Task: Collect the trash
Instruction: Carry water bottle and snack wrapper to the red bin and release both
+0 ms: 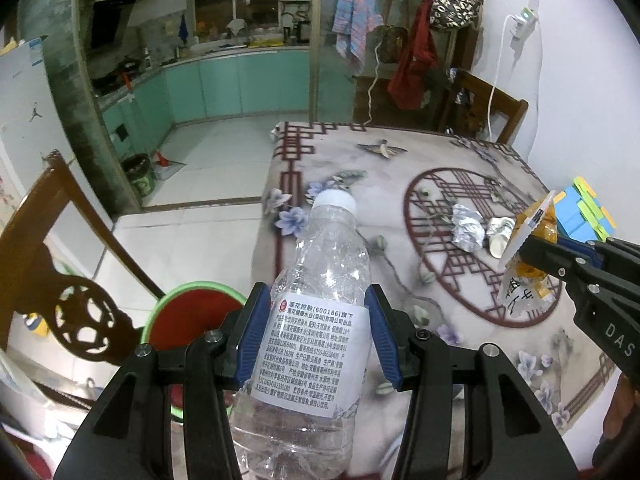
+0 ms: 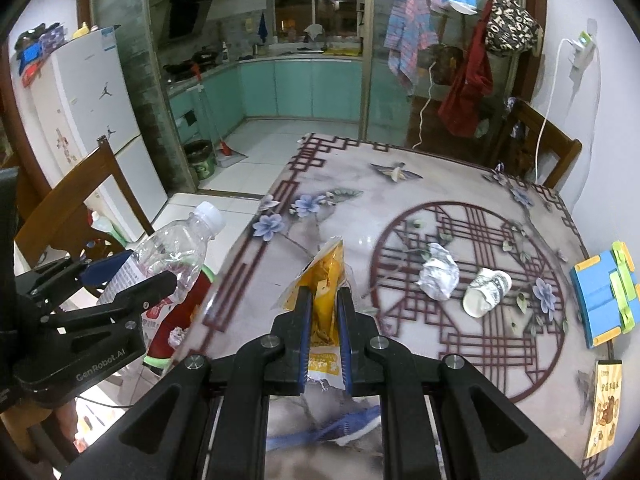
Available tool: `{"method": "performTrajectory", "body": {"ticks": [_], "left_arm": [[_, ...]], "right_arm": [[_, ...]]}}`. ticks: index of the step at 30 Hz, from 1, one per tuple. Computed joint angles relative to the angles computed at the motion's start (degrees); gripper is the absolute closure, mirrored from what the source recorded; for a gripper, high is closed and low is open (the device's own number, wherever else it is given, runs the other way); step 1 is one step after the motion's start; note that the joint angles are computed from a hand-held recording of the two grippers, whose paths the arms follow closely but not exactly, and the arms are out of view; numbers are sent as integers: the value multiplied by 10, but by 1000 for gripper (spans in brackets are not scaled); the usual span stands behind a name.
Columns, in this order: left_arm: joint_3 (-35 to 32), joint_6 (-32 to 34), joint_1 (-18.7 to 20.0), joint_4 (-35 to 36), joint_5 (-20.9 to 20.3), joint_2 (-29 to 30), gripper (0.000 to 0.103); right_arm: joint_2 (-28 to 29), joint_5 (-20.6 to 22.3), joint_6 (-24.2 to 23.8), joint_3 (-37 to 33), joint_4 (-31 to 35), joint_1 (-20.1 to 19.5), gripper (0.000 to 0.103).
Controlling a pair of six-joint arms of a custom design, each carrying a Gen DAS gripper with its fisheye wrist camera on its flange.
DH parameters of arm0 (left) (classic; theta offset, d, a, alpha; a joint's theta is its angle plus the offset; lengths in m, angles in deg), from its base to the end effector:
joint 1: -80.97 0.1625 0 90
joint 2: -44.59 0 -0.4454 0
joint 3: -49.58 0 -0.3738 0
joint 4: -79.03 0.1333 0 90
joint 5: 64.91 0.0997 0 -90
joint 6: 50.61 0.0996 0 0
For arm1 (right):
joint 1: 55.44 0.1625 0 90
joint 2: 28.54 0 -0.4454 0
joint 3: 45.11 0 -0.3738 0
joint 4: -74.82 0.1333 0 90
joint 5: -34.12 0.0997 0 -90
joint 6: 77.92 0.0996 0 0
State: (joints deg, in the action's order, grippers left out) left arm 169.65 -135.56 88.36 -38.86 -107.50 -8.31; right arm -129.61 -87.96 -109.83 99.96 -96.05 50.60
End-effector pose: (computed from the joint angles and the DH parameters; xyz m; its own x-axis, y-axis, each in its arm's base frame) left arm -0.4179 -0.2626 0.0579 -0.7316 -0.0348 -0.6808 0.4413 0.7370 -0.5119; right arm 0.1640 -0.2793 0.3323 -0.6492 -0.3452 0.6778 -0.6646 0.6908 -0.2847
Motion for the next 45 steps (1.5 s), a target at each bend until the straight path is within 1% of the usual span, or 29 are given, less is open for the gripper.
{"method": "performTrajectory", "body": {"ticks": [8,12,13,14,15,16,17,19,21,23,26,29,34,41,45], "left_arm": [[31,-37,-6,35,13,-45,56],[61,-56,-1,35,5,-73,56],[75,-83,3,51,-1,-85,59],[86,-101,9,63,-10,-94,65],[94,-112,14,68,-19,-100,69],[109,-127,24,67,-36,-112,74],[134,-150,31,54,-52,-130,74],[159,-181,35,54,-65,-149,74],[172,-191,40,54,-71,-154,74],[185,-198,46,43,-74,-156,74],[199,-207,56,35,-81,-162,74],[204,-215,47,48,-88,-174,74],[206,-223,38,67,-92,-188,74],[202,-244,32,114,-90,-208,74],[205,-255,30,126,-95,-217,73]], "right_arm": [[58,-16,25,4,-30,47,93],[86,-14,34,7,-40,56,93],[92,-13,35,8,-43,56,93],[97,-14,37,9,-46,56,93],[103,-14,39,10,-48,55,93],[107,-12,43,11,-46,53,93],[110,-4,48,11,-42,48,93],[116,26,52,10,-35,31,93],[136,58,54,4,-20,15,93],[168,90,56,0,-22,3,93],[221,117,59,-7,-25,-1,93],[271,128,52,-12,-40,12,93],[330,117,46,-22,-63,46,93],[356,105,38,-30,-68,71,93],[365,100,36,-29,-81,76,93]]}}
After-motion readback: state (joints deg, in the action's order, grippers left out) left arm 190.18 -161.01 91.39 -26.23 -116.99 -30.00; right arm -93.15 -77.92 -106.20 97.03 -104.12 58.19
